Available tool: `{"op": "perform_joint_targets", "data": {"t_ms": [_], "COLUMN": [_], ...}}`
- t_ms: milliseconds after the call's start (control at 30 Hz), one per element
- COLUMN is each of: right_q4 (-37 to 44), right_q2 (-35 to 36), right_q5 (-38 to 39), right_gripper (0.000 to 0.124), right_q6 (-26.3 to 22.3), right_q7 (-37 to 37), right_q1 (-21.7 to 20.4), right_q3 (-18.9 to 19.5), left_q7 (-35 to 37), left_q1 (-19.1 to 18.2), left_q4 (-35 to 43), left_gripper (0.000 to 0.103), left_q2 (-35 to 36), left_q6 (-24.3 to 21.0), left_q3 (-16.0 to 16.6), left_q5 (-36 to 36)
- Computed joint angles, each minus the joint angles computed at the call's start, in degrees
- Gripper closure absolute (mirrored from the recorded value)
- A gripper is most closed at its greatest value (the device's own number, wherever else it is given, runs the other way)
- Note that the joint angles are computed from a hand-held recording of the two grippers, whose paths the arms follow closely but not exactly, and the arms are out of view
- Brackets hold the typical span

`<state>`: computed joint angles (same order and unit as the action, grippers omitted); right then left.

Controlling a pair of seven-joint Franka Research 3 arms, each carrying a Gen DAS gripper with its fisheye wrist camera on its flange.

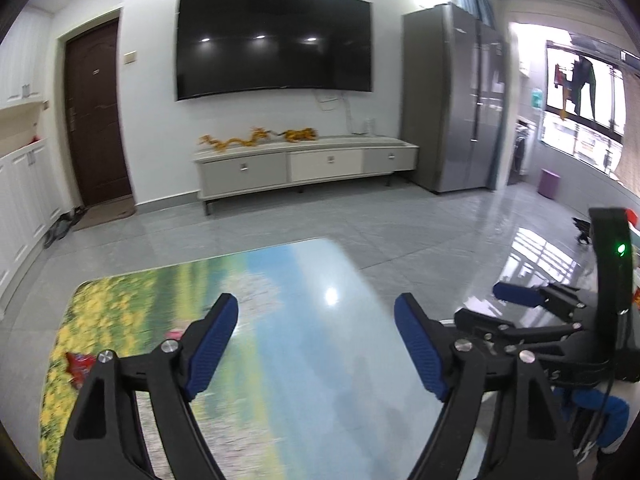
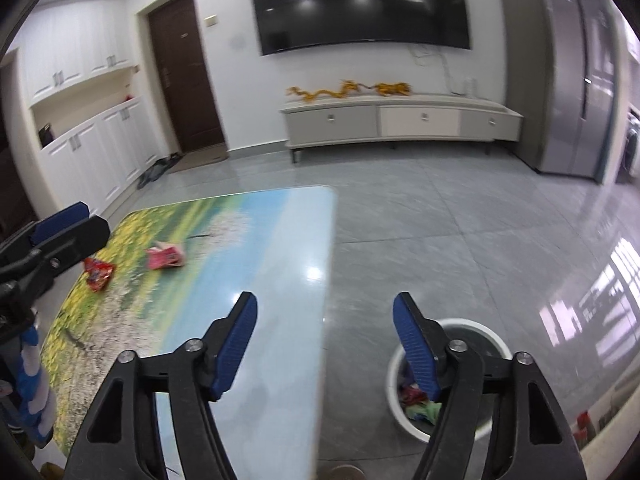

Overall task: Collect trash
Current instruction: 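Move both tools back over the table toward the last trash, then grasp the red snack bag with the left tool while the right tool grasps the pink box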

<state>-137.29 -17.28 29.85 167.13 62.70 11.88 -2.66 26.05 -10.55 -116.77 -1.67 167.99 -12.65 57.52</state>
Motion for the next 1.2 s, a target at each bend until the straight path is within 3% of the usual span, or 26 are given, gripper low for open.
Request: {"op": "perform_joint_targets", "data": {"t_ms": [167, 367, 567, 667, 767, 900, 967, 1033, 1067, 1100, 1133, 1167, 1200], "right_q4": [4.69, 13.95, 26.93, 33.74, 39.34, 44.85, 45.56, 45.25, 45.37, 45.02, 44.28, 43.50, 42.46], "right_q2": [5.32, 15.87, 28.50, 34.57, 39.26, 43.57, 43.91, 43.80, 43.85, 43.62, 42.98, 42.35, 41.57], "right_q5": [1.53, 2.83, 4.57, 2.82, 0.52, -2.96, -2.36, -2.12, -3.07, -2.73, -2.12, -1.42, -1.06], "right_gripper": [0.039, 0.034, 0.030, 0.029, 0.029, 0.029, 0.035, 0.057, 0.065, 0.076, 0.085, 0.101, 0.105], "right_q6": [-0.75, -3.42, -6.78, -8.82, -10.85, -14.61, -15.82, -15.69, -16.67, -16.45, -16.67, -16.83, -16.62], "right_q7": [-2.36, -7.01, -12.40, -14.62, -14.82, -13.50, -14.30, -14.37, -13.01, -13.22, -13.55, -13.72, -13.63], "right_q1": [3.45, 5.33, 5.00, 5.25, 5.77, 6.28, 5.41, 5.31, 5.77, 5.51, 5.08, 4.74, 4.69], "right_q3": [1.34, 4.36, 9.13, 11.04, 11.70, 11.48, 12.34, 12.43, 11.71, 11.94, 12.27, 12.51, 12.48], "left_q7": [-4.06, -9.44, -10.59, -6.94, 1.91, 24.46, 34.54, 36.78, 38.00, 40.82, 44.04, 43.87, 43.13], "left_q1": [4.92, 14.23, 20.34, 20.47, 19.60, 20.36, 22.34, 21.57, 21.16, 21.28, 21.51, 20.65, 19.60], "left_q4": [-7.36, -15.97, -15.20, -12.49, -9.54, -8.85, -9.32, -9.67, -9.68, -9.58, -9.57, -10.11, -10.63], "left_gripper": [0.017, 0.014, 0.013, 0.013, 0.013, 0.013, 0.016, 0.039, 0.046, 0.063, 0.069, 0.072, 0.075], "left_q2": [-4.19, -8.11, -5.09, -1.45, 2.98, 7.11, 7.92, 7.87, 7.82, 7.93, 7.98, 7.58, 7.20], "left_q6": [1.83, 4.95, 5.83, 6.87, 8.10, 8.84, 8.43, 8.19, 7.36, 6.37, 5.39, 5.69, 6.26], "left_q3": [2.50, 4.26, 5.87, 7.32, 8.96, 6.59, 3.23, 3.51, 3.48, 2.71, 1.70, 2.35, 3.25], "left_q5": [2.17, 6.88, 10.62, 10.13, 2.89, -20.82, -32.55, -35.17, -36.78, -39.93, -43.56, -43.75, -43.33]}}
